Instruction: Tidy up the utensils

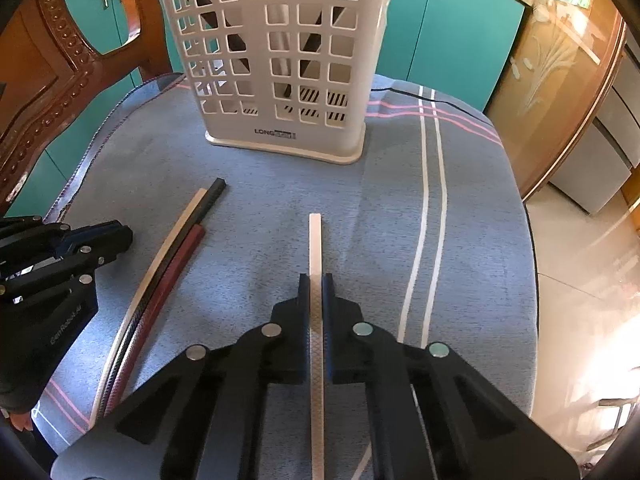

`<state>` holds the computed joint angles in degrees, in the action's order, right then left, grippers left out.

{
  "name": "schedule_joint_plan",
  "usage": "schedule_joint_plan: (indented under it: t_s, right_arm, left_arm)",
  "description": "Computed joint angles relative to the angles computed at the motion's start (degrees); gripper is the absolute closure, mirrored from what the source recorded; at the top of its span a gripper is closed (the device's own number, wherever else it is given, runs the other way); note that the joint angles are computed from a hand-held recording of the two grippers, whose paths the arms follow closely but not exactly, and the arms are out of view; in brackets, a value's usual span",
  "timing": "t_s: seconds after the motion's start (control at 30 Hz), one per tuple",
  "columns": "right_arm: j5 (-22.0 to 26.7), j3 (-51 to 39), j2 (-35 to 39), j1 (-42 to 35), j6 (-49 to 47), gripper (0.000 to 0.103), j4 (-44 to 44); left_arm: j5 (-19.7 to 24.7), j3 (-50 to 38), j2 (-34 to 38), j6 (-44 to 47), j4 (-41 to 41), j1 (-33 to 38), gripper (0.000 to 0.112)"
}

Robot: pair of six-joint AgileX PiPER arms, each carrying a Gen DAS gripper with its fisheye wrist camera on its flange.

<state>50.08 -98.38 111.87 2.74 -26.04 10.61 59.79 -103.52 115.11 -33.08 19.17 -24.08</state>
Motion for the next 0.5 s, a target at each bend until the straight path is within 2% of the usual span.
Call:
schedule_joint_plan:
  t_s: [0.5]
  right_arm:
    - [1.8, -2.1, 0.0, -2.7, -2.6, 0.097, 7.1]
  left_arm:
    - [-1.9, 1.8, -2.8, -0.4, -1.3, -0.8, 0.108]
